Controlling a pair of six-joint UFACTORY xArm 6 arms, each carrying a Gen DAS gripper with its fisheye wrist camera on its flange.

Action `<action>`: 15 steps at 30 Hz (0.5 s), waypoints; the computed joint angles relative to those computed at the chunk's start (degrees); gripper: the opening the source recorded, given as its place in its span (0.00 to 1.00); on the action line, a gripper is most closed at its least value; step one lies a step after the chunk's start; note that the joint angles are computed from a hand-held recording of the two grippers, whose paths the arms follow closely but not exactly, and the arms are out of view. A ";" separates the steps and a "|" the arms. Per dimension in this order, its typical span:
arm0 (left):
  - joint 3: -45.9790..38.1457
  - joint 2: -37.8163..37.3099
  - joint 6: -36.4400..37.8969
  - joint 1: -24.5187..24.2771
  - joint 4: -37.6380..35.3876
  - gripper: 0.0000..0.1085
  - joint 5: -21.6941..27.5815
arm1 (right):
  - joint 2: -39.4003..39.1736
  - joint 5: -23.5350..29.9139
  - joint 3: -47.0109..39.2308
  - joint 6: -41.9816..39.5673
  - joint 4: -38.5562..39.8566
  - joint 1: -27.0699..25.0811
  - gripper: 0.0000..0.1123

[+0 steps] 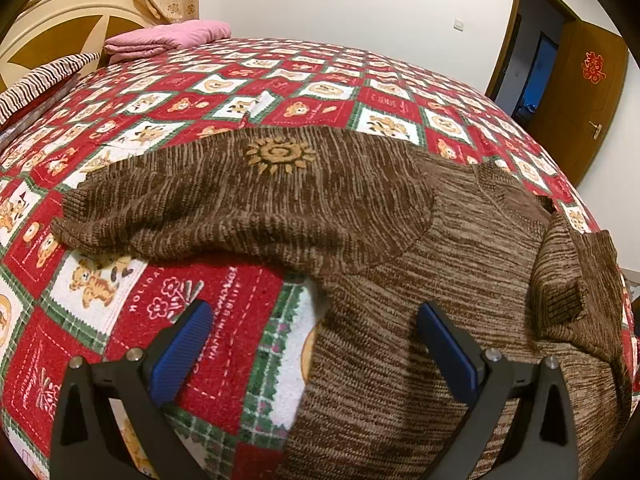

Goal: Fold small clothes

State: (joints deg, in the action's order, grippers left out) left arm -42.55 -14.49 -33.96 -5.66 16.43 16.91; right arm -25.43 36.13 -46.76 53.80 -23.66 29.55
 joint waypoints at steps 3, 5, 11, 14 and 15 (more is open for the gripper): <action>-0.05 0.01 0.01 0.00 0.03 0.95 0.12 | 0.72 5.55 -0.73 -2.98 -1.66 1.72 0.66; -0.12 0.02 -0.07 0.03 0.33 0.95 0.34 | 2.52 6.48 -1.48 -6.26 -1.16 2.32 0.60; -0.76 0.46 -1.37 -0.15 2.36 0.95 1.34 | 0.96 10.78 -0.15 -9.00 -1.32 1.72 0.10; -0.74 0.47 -1.30 -0.15 2.21 0.95 1.25 | -3.54 10.44 3.89 -6.48 -0.24 -3.20 0.10; -0.81 0.54 -1.38 -0.18 2.30 0.95 1.27 | -3.72 11.35 4.03 -5.46 -1.43 -4.40 0.10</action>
State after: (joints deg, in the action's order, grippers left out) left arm -43.36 -13.95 -35.34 -5.83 18.72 18.19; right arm -29.15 47.49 -42.72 48.35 -25.09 25.15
